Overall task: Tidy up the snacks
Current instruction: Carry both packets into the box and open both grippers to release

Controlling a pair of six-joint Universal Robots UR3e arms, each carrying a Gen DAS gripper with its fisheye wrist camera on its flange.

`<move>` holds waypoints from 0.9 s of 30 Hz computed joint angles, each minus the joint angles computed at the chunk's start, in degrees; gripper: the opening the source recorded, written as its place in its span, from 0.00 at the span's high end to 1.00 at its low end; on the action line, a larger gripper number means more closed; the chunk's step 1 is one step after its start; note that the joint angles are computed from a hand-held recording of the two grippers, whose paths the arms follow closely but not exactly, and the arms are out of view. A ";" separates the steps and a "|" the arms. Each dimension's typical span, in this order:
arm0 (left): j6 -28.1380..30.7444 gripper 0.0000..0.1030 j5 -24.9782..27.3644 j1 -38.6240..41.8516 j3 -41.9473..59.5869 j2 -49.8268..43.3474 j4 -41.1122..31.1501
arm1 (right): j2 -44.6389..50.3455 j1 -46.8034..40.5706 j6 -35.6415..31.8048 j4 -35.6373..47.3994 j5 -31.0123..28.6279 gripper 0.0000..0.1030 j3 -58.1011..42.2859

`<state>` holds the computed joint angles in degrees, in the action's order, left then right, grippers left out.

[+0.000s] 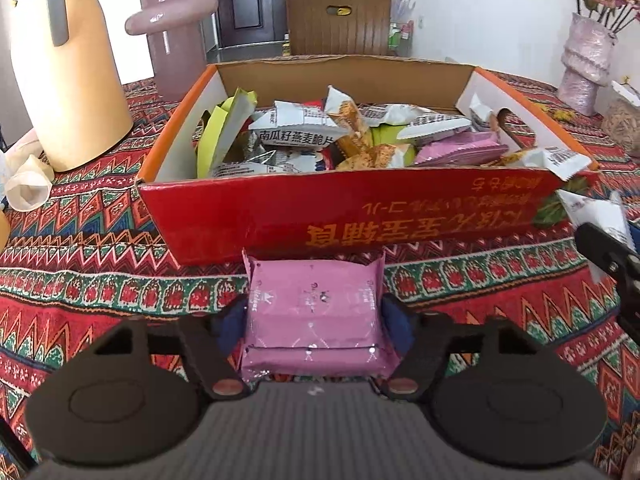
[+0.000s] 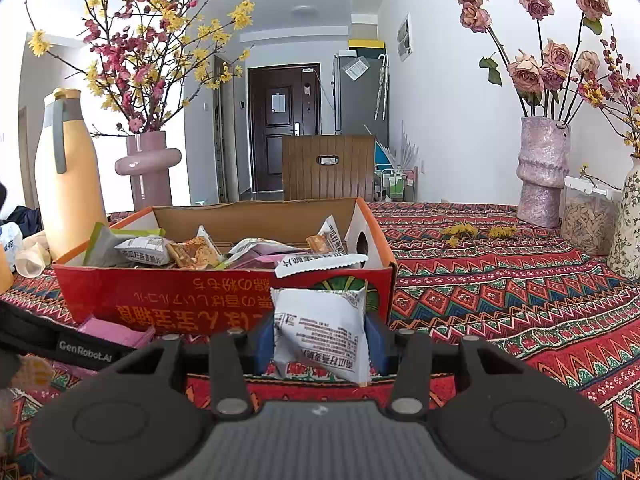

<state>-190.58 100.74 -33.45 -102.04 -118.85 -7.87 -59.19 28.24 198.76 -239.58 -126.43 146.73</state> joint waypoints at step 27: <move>2.15 0.34 -1.13 -0.59 -1.18 8.72 11.29 | -9.17 3.57 -9.04 4.00 -1.95 0.56 -5.00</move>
